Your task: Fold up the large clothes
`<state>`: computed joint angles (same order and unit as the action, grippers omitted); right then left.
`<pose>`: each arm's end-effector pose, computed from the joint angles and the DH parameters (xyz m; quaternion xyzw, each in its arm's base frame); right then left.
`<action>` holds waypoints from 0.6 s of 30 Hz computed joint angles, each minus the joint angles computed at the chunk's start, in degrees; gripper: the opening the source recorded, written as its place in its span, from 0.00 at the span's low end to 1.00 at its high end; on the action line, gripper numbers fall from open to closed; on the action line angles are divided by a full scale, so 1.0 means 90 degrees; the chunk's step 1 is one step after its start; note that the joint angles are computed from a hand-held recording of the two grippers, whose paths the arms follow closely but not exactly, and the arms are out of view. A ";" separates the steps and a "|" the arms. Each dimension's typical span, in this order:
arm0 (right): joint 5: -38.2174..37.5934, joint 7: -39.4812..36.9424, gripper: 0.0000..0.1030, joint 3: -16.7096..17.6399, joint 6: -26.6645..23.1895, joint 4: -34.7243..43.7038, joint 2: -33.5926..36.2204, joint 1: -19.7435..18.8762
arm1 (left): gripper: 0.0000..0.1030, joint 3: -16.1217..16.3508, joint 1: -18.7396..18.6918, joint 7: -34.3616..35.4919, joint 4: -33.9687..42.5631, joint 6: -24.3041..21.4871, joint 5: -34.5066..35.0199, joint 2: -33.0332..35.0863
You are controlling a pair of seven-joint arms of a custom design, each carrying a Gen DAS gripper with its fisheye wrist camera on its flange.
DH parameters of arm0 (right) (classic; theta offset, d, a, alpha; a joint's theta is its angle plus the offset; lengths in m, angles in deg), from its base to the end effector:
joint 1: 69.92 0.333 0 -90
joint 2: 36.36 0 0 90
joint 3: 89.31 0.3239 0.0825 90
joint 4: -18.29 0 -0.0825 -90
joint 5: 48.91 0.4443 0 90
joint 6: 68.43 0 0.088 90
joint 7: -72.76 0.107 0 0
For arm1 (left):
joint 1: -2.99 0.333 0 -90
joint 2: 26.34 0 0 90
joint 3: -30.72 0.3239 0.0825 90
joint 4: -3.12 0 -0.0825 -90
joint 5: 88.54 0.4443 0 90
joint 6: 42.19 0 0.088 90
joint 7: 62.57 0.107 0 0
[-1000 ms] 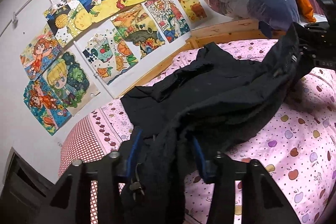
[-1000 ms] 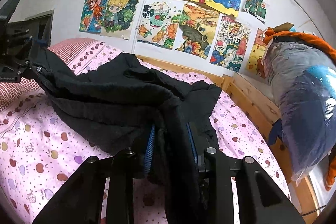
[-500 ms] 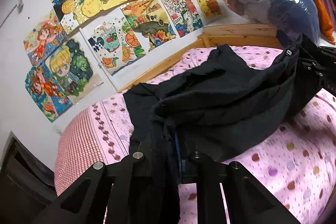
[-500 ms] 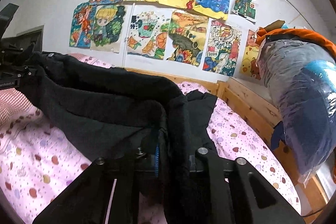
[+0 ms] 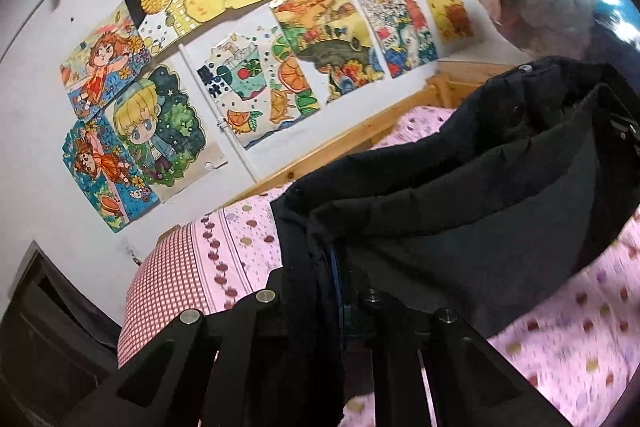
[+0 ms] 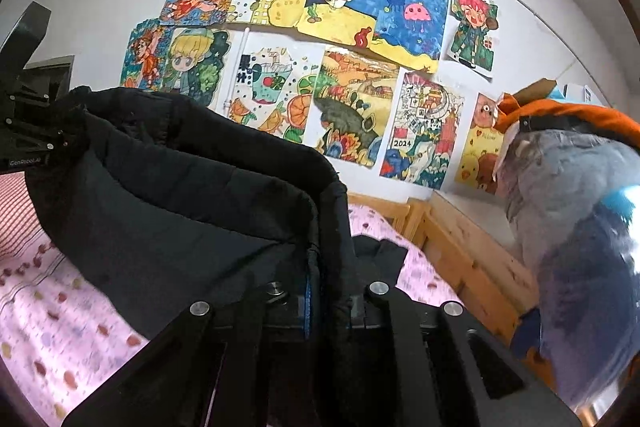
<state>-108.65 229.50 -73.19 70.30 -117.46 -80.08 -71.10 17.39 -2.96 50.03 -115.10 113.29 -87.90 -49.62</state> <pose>0.4092 0.1397 0.6696 -0.4578 0.6474 -0.5541 0.2537 0.4995 -0.2026 0.7241 -0.3362 0.7974 -0.3069 0.3961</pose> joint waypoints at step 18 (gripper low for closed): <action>-0.1226 0.0096 0.09 -0.0924 0.1217 0.1429 0.2356 -0.0519 | 0.11 -0.0152 -0.0175 -0.1760 0.2434 -0.0016 0.2419 0.2756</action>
<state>-119.68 230.37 -81.50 81.25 -104.60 -58.88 -75.77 16.02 -4.53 34.19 -93.19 113.14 -66.13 -24.81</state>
